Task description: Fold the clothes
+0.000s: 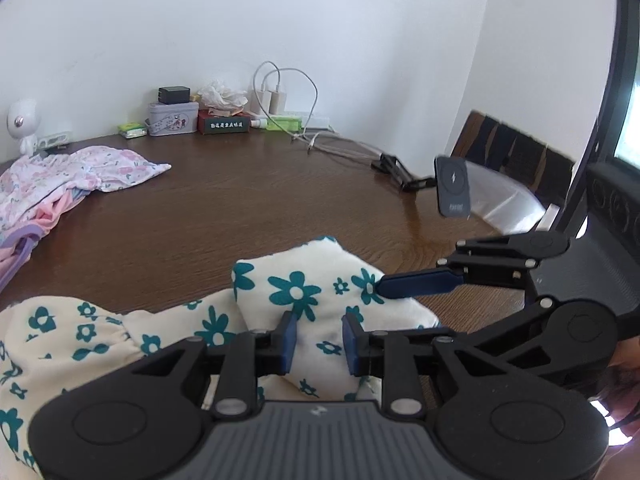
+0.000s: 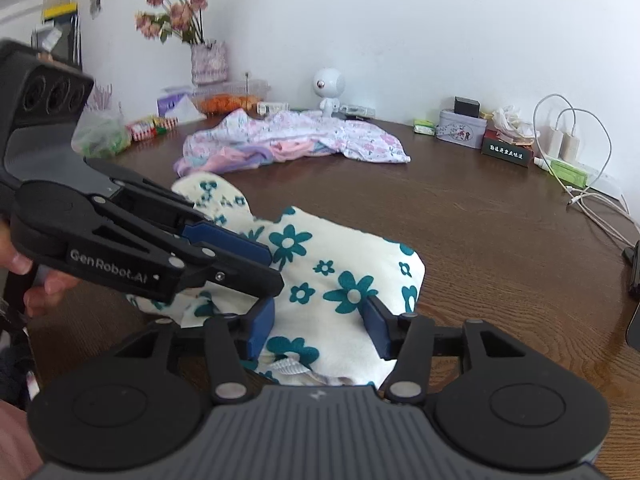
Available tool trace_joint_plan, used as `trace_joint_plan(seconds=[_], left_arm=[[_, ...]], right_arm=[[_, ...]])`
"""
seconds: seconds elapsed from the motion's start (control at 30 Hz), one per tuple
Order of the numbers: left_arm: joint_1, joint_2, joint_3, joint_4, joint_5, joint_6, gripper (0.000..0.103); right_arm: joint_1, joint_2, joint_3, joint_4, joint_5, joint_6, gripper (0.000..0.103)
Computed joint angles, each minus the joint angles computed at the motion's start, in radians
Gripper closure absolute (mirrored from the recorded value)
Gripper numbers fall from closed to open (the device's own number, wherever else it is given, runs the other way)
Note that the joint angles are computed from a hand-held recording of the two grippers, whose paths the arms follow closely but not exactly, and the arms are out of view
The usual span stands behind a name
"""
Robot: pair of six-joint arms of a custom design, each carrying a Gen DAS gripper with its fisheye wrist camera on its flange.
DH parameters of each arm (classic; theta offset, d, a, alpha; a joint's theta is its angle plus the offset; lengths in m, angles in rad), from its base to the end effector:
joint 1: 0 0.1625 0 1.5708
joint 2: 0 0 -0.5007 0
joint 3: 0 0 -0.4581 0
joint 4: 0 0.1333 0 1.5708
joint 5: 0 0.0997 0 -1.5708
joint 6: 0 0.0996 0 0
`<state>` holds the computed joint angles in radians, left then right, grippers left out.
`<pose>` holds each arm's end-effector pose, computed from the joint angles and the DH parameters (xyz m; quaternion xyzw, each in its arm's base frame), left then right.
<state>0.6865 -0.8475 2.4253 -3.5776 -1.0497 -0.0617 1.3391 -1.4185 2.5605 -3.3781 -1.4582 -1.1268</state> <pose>-0.2358 -0.4297 0.0427 0.3272 0.8873 -0.2978 0.1304 0.0474 -0.4283 0.2245 0.4250 -0.8428 0.2871 0.1634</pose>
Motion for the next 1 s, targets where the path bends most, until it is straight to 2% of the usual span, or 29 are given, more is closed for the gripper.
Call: trace_joint_plan(seconds=[0.03,0.1,0.13,0.2,0.33,0.47,0.53,0.57,0.63,0.73,0.87,1.0], left_arm=[[0.002,-0.009,0.004,-0.008,0.006,-0.022,0.07],[0.006,-0.025,0.009,-0.012,0.032,-0.062,0.051],[0.008,-0.033,0.008,0.001,0.049,-0.081,0.051],[0.024,-0.049,0.0,0.041,0.045,-0.105,0.052],[0.056,-0.058,-0.023,0.093,-0.026,-0.116,0.054],[0.059,-0.031,-0.045,0.109,-0.017,-0.14,0.06],[0.072,-0.026,-0.049,0.104,-0.044,-0.157,0.063],[0.079,-0.025,-0.05,0.099,-0.061,-0.167,0.069],[0.088,-0.022,-0.05,0.082,-0.082,-0.182,0.071],[0.108,-0.028,-0.044,0.04,-0.144,-0.202,0.084],[0.101,-0.042,-0.024,-0.011,-0.153,-0.193,0.085],[0.087,-0.059,0.001,-0.041,-0.122,-0.191,0.086]], right_arm=[[-0.005,-0.015,-0.001,0.019,0.016,0.017,0.042],[-0.016,-0.039,0.0,0.027,0.044,0.038,0.038],[-0.021,-0.048,-0.001,0.029,0.052,0.052,0.038],[-0.029,-0.069,-0.009,0.053,0.065,0.08,0.038],[-0.038,-0.073,-0.031,0.09,0.059,0.127,0.038],[-0.054,-0.066,-0.048,0.146,0.068,0.177,0.038],[-0.059,-0.058,-0.054,0.158,0.068,0.196,0.038],[-0.062,-0.055,-0.053,0.157,0.069,0.199,0.038],[-0.066,-0.049,-0.05,0.155,0.075,0.2,0.038],[-0.064,-0.042,-0.046,0.155,0.076,0.199,0.037],[-0.062,-0.05,-0.04,0.16,0.093,0.199,0.037],[-0.032,-0.05,-0.031,0.159,0.085,0.148,0.037]])
